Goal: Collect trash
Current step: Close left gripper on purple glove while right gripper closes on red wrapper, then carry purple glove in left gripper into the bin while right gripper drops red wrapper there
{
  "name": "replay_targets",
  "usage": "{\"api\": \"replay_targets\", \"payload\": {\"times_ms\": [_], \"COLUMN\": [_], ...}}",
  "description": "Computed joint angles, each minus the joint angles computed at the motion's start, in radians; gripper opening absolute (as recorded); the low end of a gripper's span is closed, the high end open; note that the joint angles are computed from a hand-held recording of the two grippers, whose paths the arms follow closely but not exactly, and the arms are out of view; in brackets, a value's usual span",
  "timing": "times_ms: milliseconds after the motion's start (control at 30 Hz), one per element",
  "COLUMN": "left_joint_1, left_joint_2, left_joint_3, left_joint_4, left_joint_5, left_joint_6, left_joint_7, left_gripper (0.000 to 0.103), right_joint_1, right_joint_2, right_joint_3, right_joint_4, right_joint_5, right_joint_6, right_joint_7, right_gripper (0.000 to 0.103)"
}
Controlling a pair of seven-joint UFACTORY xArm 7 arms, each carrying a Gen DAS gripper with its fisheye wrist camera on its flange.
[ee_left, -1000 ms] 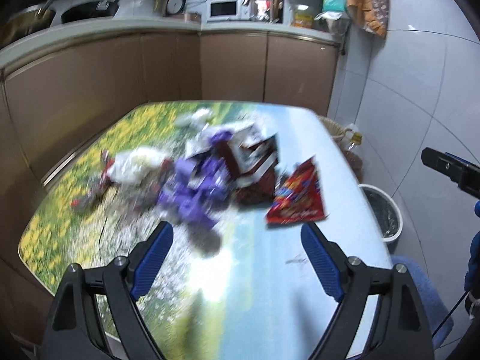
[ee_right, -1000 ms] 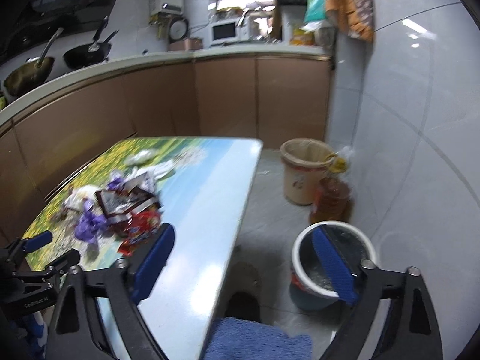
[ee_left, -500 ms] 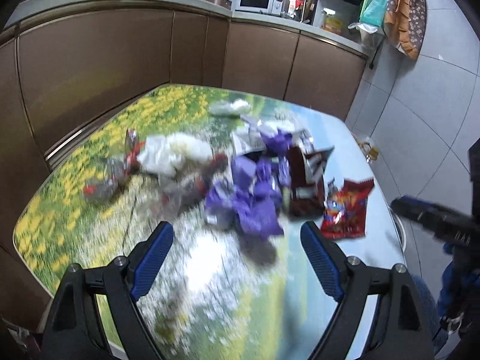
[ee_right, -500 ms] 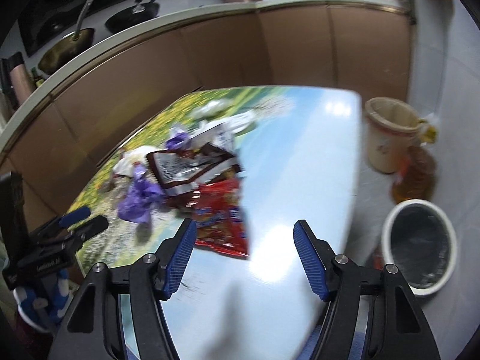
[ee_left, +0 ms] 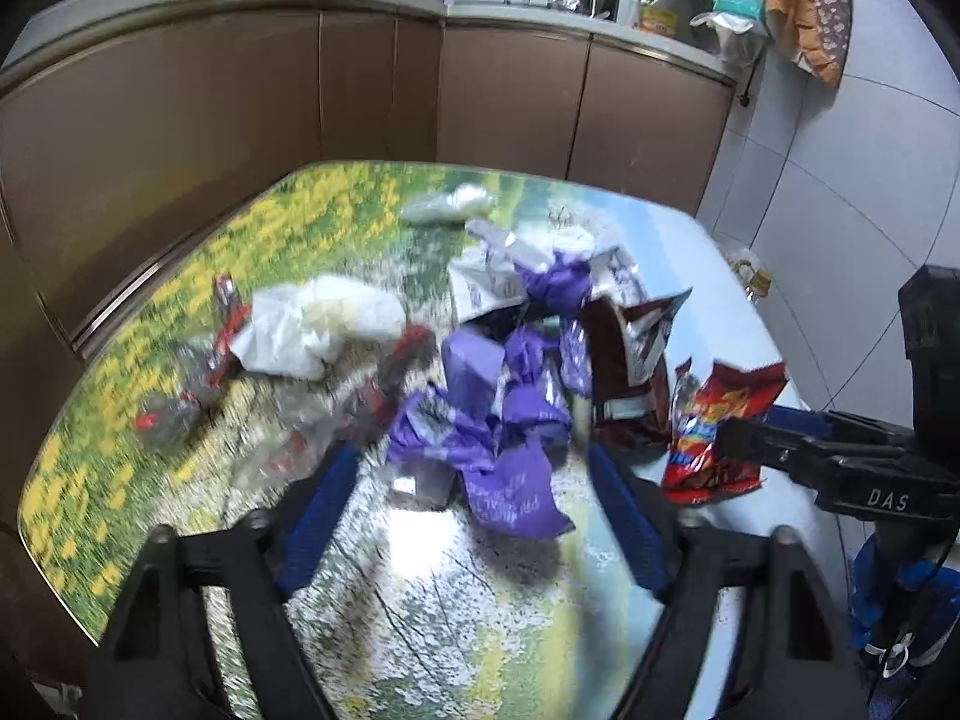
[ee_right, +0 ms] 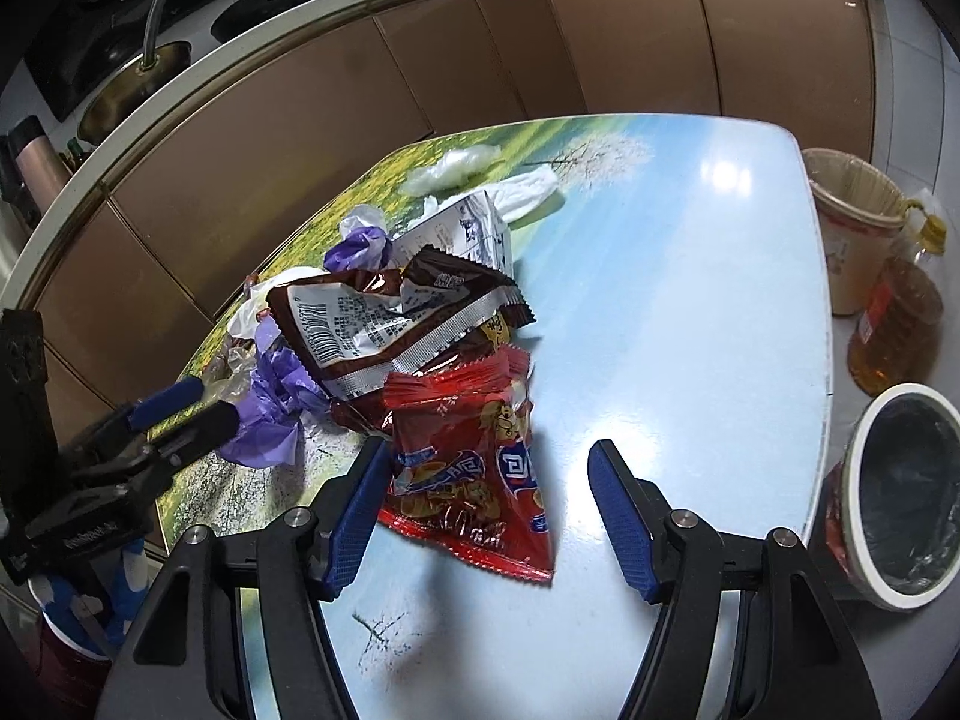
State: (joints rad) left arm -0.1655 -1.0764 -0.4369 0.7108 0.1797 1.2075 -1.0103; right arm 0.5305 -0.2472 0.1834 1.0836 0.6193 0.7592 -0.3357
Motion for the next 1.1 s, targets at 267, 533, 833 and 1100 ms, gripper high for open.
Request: {"api": "replay_targets", "payload": {"times_ms": [267, 533, 833, 1100], "left_joint_1": [-0.016, -0.028, -0.020, 0.032], "left_joint_2": [0.006, -0.005, -0.054, 0.019], "left_joint_3": [0.028, -0.011, -0.051, -0.079], "left_joint_4": [-0.040, -0.012, 0.058, 0.201], "left_joint_5": [-0.058, -0.063, -0.057, -0.012], "left_joint_6": [-0.034, 0.013, 0.133, 0.134], "left_joint_7": [-0.055, -0.108, -0.158, -0.092], "left_gripper": [0.017, 0.013, 0.012, 0.012], "right_joint_1": [0.005, 0.007, 0.013, -0.026], "right_joint_2": [0.018, -0.037, -0.148, -0.231], "right_joint_3": [-0.012, -0.028, -0.074, -0.131], "right_joint_4": [0.000, -0.027, -0.078, -0.124], "right_joint_5": [0.067, 0.131, 0.204, 0.218], "right_joint_6": [0.015, 0.033, 0.072, 0.053], "right_joint_7": [-0.067, -0.128, -0.180, -0.186], "right_gripper": [0.038, 0.021, 0.020, 0.020]}}
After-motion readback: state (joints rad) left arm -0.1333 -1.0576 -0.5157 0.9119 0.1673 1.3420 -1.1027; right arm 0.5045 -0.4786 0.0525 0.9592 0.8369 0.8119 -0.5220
